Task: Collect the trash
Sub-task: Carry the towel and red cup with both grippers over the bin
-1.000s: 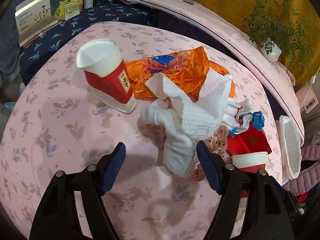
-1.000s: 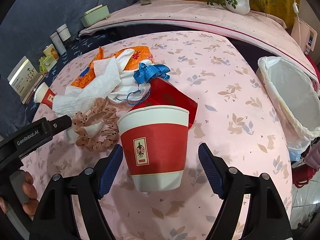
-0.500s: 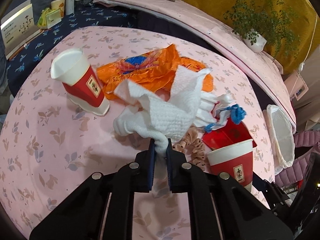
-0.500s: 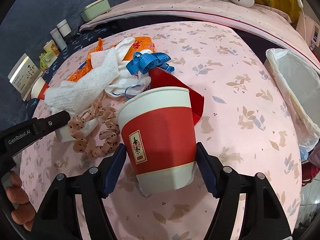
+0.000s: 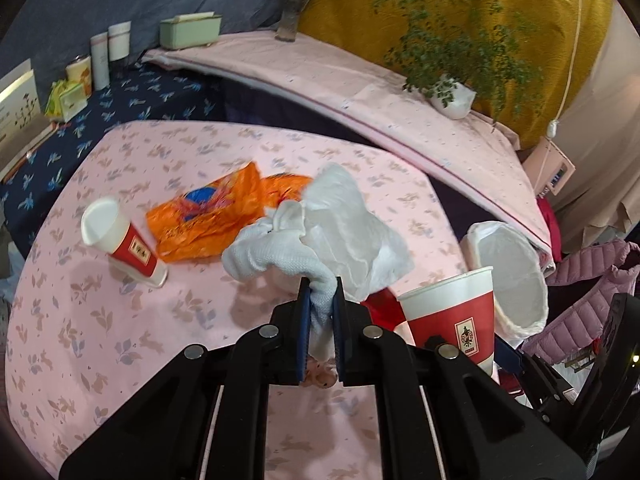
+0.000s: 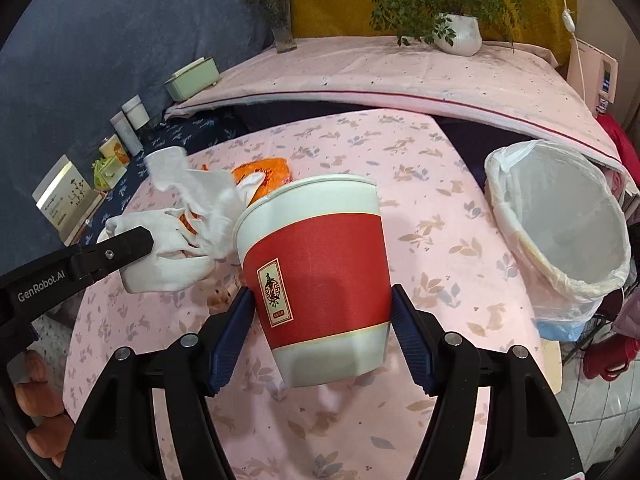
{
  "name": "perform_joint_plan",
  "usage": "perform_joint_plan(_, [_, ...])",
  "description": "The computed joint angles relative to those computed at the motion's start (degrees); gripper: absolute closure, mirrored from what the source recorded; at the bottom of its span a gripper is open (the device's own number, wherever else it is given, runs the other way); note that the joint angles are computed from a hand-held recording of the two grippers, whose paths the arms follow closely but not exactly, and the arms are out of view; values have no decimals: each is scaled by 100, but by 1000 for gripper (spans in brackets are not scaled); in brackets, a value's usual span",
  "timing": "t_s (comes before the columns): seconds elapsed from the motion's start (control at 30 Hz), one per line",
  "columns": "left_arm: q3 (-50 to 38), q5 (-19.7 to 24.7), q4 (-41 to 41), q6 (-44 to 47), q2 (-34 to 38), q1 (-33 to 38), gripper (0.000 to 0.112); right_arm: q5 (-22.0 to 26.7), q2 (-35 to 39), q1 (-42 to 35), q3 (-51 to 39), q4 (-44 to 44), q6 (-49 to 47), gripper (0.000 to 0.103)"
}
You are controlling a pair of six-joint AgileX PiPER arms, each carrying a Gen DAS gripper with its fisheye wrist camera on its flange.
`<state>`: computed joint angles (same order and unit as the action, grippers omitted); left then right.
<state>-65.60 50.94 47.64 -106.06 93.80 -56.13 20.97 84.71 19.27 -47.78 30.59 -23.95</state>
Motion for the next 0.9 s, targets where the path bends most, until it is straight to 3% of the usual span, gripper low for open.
perform_joint_plan(0.33, [-1745, 195, -254, 1174, 807, -8, 103, 398, -242, -1114, -257, 797, -997, 37])
perform_joint_plan(0.57, [-3386, 315, -718, 2219, 1748, 56, 103, 564, -149, -1844, -471, 1196, -1520, 37])
perform_joint_plan(0.9, [-6172, 842, -1712, 3778, 3362, 217, 102, 795, 328, -2978, -897, 1694, -2113, 37])
